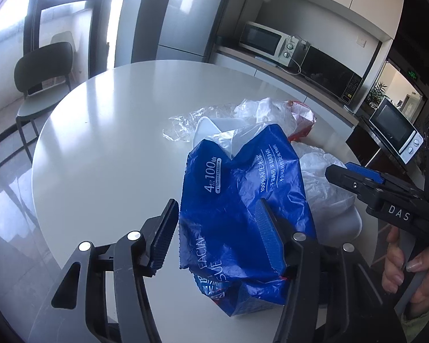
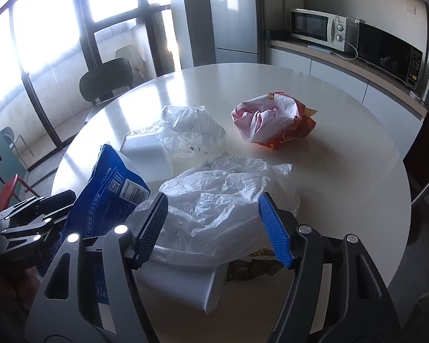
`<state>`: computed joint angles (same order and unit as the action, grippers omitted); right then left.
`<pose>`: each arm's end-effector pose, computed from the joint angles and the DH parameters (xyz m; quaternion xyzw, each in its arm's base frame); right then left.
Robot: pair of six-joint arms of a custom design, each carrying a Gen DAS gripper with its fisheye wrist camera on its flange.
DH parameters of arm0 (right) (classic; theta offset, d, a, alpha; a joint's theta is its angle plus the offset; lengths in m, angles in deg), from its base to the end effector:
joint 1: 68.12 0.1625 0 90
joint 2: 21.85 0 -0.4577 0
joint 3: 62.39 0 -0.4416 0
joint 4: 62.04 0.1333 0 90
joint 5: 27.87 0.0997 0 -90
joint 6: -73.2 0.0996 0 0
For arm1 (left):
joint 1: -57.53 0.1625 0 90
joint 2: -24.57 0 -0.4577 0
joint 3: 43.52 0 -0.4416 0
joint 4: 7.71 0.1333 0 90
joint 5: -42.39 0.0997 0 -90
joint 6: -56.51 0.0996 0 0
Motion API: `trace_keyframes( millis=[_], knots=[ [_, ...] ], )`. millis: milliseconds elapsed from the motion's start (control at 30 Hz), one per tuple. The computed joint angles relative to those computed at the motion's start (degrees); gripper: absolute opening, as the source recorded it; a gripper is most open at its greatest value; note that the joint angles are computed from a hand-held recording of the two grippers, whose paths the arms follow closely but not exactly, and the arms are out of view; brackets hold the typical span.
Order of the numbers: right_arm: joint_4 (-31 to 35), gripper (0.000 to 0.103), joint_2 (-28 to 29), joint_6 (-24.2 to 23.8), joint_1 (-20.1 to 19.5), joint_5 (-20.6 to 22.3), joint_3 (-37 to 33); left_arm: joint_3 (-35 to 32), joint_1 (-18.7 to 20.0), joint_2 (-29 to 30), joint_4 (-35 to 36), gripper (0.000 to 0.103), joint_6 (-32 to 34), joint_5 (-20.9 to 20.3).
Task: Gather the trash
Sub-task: 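Grasp the blue tissue bag with the left tool while the right tool grasps the white plastic bag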
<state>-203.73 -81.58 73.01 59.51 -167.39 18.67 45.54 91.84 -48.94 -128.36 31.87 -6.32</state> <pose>0.5101 -0.5674 0.3918 0.1803 -0.8646 0.3549 0.3065 -0.4422 -0.5427 0.4367 0.2037 0.9062 -0.3194 0.1878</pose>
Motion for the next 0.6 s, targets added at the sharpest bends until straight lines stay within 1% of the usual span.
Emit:
trace_keyframes(
  millis=[33, 67, 100, 133, 167, 200, 233, 267, 300, 367, 433, 600],
  knots=[
    [0.33, 0.054, 0.10, 0.15, -0.18, 0.11, -0.19, -0.21, 0.17, 0.19, 0.40, 0.046, 0.00, -0.27],
    [0.67, 0.047, 0.17, 0.39, -0.35, 0.25, -0.37, -0.40, 0.33, 0.34, 0.93, 0.036, -0.09, -0.49],
    [0.86, 0.044, 0.20, 0.59, -0.49, 0.46, -0.49, -0.49, 0.47, 0.39, 1.22, 0.031, -0.12, -0.91],
    [1.04, 0.038, 0.22, 0.59, -0.56, 0.51, -0.62, -0.46, 0.50, 0.43, 1.50, 0.028, -0.20, -1.11],
    [0.87, 0.035, 0.24, 0.31, -0.61, 0.56, -0.61, -0.54, 0.57, 0.51, 1.96, 0.021, -0.25, -1.31],
    [0.66, 0.031, 0.11, -0.05, -0.68, 0.59, -0.40, -0.59, 0.58, 0.61, 2.37, 0.012, -0.25, -1.41],
    [0.43, 0.022, 0.12, -0.22, -0.74, 0.55, -0.35, -0.50, 0.64, 0.69, 2.48, 0.006, -0.09, -1.38],
    [0.27, 0.015, 0.04, -0.17, -0.83, 0.76, -0.28, -0.33, 0.59, 0.66, 2.49, 0.000, -0.04, -1.22],
    [0.28, 0.013, -0.06, -0.09, -0.94, 1.13, -0.21, -0.09, 0.48, 0.57, 2.15, 0.000, 0.07, -0.95],
    [-0.32, 0.006, -0.19, -0.72, -0.91, 1.50, 0.01, 0.53, 0.21, 0.19, 0.61, 0.000, 0.68, -0.33],
    [-1.81, 0.003, -0.38, -1.70, -0.67, 1.49, 0.40, 0.70, -0.15, -0.18, -0.66, 0.000, 1.29, 0.31],
    [-5.90, 0.001, -0.77, -3.92, 0.22, 1.56, 1.13, 0.69, -1.01, -1.08, -2.28, 0.000, 1.57, 1.72]
  ],
)
